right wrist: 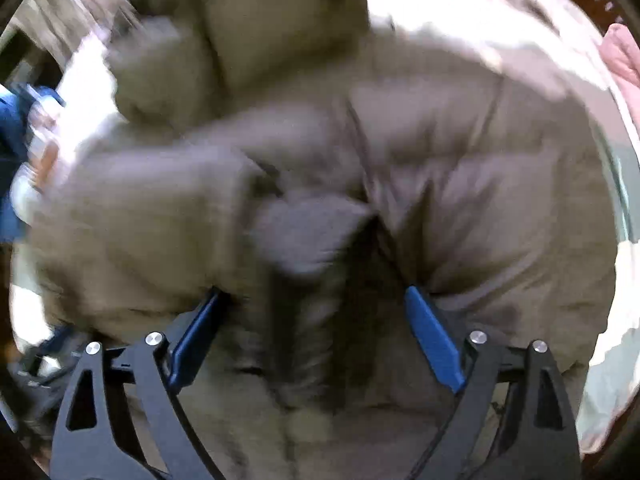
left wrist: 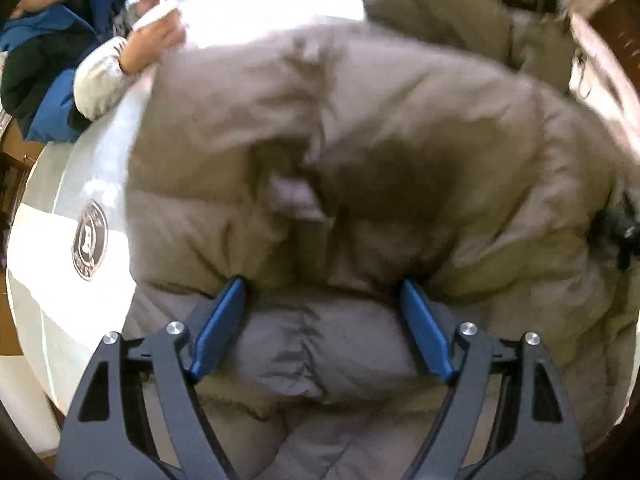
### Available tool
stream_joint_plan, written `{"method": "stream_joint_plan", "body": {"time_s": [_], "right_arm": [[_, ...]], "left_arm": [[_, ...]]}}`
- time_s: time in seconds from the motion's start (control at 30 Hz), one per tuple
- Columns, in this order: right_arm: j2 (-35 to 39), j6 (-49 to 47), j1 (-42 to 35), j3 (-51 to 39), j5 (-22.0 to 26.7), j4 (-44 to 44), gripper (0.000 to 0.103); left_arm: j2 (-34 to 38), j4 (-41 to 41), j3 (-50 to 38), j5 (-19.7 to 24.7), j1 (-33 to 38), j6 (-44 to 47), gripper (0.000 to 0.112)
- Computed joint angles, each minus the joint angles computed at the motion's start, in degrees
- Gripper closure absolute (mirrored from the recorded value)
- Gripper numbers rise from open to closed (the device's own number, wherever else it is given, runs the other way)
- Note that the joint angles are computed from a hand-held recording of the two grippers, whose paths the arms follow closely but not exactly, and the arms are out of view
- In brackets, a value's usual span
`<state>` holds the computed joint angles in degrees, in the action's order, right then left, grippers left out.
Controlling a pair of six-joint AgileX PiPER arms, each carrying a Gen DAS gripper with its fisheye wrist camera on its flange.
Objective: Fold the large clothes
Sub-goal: 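Open both tools and release the folded jacket, lifting away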
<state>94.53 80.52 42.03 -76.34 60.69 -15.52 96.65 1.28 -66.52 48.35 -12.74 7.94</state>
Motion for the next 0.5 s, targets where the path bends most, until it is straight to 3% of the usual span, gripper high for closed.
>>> {"method": "stream_joint_plan", "body": {"time_s": [0.07,0.2,0.27,0.33,0.43,0.5], "right_arm": [[0.83,-1.72,0.76,-1.36,-0.66,0.24,0.012],[9.26,-11.63,-1.44,-1.89,-1.69,9.78,0.016],[7.29,-11.5,-2.05,-2.34,-0.69,9.44,0.019],[0.38,-7.94,-1.68,-0.85,-3.34,6.32,0.02],[-4.87,-8.43,-4.61,-2.99,-3.23,3.35,0.02],[-4.04,-12.62,-10.07,-8.65,0.66,2.33,0.02]], "left_arm": [[0.79,3.87,0.51,-0.15,-1.26,-2.88,0.031],[1.87,2.78,0.89,0.86,-0.77,-3.57,0.032],[-0.24,0.73,0.25,2.74,0.05,-3.23,0.038],[-1.37,-3.01,-1.71,4.74,2.21,0.25,0.038],[-7.18,-5.53,-1.07,7.69,3.05,1.77,0.027],[-8.12,-6.3,-2.61,10.91,3.4,2.51,0.022]]}}
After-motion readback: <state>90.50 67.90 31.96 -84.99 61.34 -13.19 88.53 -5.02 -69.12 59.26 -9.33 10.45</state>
